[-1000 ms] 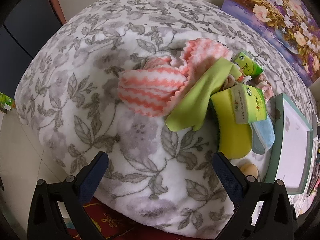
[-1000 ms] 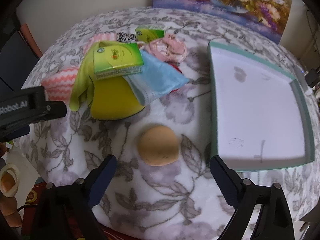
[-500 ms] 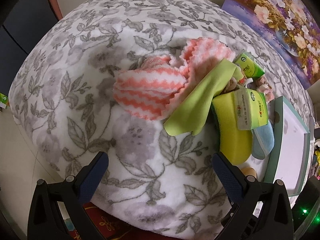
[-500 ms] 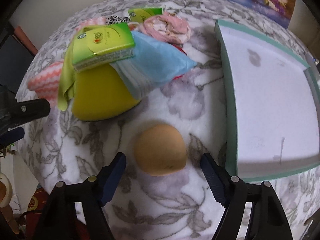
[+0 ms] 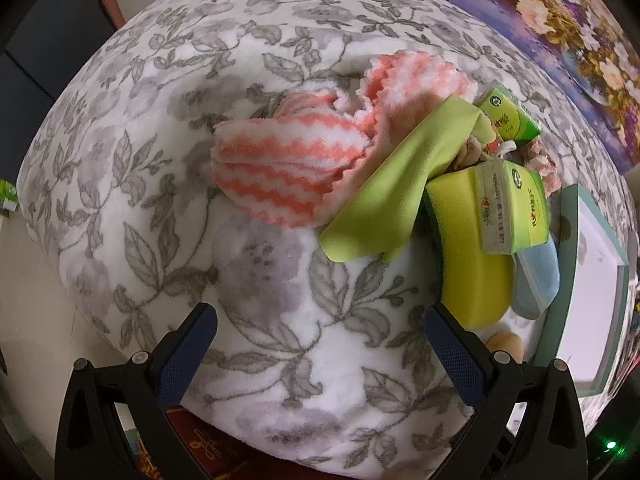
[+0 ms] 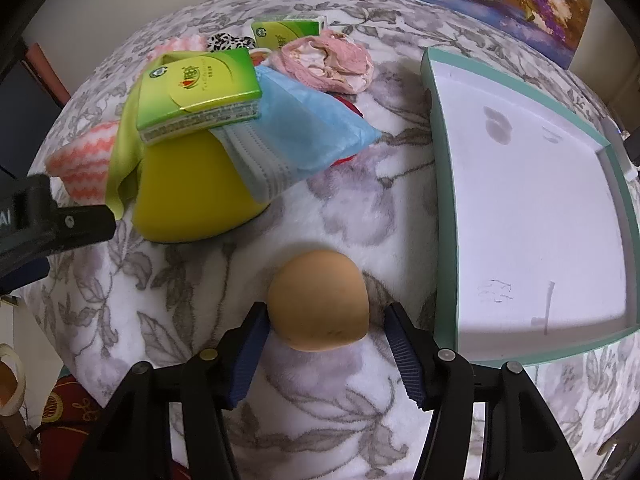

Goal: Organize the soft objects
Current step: 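Move the right gripper to the round tan sponge and close on it, then carry the tan sponge over the tray with the right gripper while the left gripper grasps the green tissue pack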

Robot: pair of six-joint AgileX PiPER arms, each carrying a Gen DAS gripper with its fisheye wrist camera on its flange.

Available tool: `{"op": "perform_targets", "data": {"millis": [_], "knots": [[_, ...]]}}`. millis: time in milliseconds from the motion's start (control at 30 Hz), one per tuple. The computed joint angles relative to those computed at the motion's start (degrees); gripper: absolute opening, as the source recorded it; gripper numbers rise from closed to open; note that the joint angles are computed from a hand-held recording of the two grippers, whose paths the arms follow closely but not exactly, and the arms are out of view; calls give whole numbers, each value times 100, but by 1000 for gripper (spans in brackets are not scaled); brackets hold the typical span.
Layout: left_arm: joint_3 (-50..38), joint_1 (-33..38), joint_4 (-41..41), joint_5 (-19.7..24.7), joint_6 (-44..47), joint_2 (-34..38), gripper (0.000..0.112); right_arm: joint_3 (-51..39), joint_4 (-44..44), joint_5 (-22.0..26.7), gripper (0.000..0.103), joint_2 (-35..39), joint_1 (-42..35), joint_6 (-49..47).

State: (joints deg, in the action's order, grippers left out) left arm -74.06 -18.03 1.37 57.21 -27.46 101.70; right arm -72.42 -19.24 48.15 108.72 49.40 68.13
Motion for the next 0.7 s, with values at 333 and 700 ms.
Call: {"op": "perform_targets", "data": {"millis": [333,700], "knots": [[-715,-373,216,588,-652,104,103,-202,-172,41,52,153,89,138],[-1259,-729,568,747,-1191,326,103,62,-91,-341,51,-47,-161,-15]]}}
